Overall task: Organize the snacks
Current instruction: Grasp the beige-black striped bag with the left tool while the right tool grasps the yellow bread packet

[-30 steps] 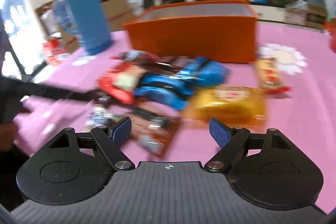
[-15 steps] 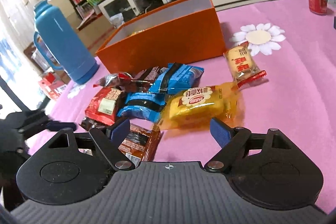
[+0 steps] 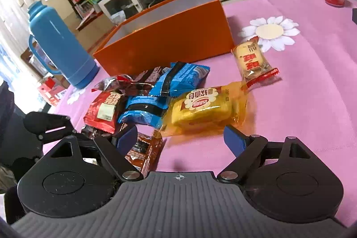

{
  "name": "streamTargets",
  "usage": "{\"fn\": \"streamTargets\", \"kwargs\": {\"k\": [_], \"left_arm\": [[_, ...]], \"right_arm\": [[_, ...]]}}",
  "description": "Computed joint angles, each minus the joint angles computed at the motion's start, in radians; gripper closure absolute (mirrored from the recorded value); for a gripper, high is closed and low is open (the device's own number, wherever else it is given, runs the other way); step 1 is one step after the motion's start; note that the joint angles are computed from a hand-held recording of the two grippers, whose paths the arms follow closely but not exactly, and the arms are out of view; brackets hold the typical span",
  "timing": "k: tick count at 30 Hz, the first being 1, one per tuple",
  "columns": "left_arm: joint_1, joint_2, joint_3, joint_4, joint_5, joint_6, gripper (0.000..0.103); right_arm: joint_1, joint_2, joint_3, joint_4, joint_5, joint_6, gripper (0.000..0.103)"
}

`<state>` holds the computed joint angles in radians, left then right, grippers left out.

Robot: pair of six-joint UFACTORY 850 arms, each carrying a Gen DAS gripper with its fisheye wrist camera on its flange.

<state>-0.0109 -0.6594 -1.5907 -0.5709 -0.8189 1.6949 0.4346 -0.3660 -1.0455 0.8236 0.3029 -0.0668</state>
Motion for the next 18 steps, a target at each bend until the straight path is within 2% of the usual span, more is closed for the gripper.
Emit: {"fn": "streamTargets", "kwargs": {"k": [2, 5, 7, 9, 11, 12, 15, 17, 18], "left_arm": [[0.006, 0.014, 0.026, -0.002, 0.037, -0.207, 0.031], [0.002, 0.066, 0.105, 0.000, 0.165, -0.517, 0.037], [0.001, 0.102, 0.166, -0.047, 0.232, -0.594, 0.041], [0.001, 0.131, 0.221, -0.144, 0.281, -0.511, 0.040], [0.014, 0.156, 0.264, -0.307, 0.293, -0.324, 0.037], [0.028, 0.166, 0.278, -0.390, 0.278, -0.226, 0.036], [0.064, 0.177, 0.290, -0.576, 0.202, -0.027, 0.031], [0.085, 0.166, 0.276, -0.645, 0.141, 0.005, 0.031], [0.092, 0.156, 0.265, -0.651, 0.113, -0.016, 0.031]], "right_arm": [[-0.001, 0.003, 0.003, -0.016, 0.004, 0.022, 0.029], [0.003, 0.004, 0.004, 0.009, 0.013, -0.005, 0.028], [0.008, 0.004, 0.003, 0.024, 0.019, -0.030, 0.028], [0.016, 0.002, 0.000, 0.049, 0.028, -0.070, 0.028], [0.027, 0.011, 0.008, 0.035, 0.059, -0.079, 0.028], [0.030, 0.017, 0.008, 0.024, 0.068, -0.092, 0.028], [0.027, 0.021, -0.021, 0.115, 0.072, -0.300, 0.028], [-0.004, 0.012, -0.050, 0.040, 0.039, -0.333, 0.024], [-0.030, -0.004, -0.080, -0.003, -0.011, -0.359, 0.023]]}}
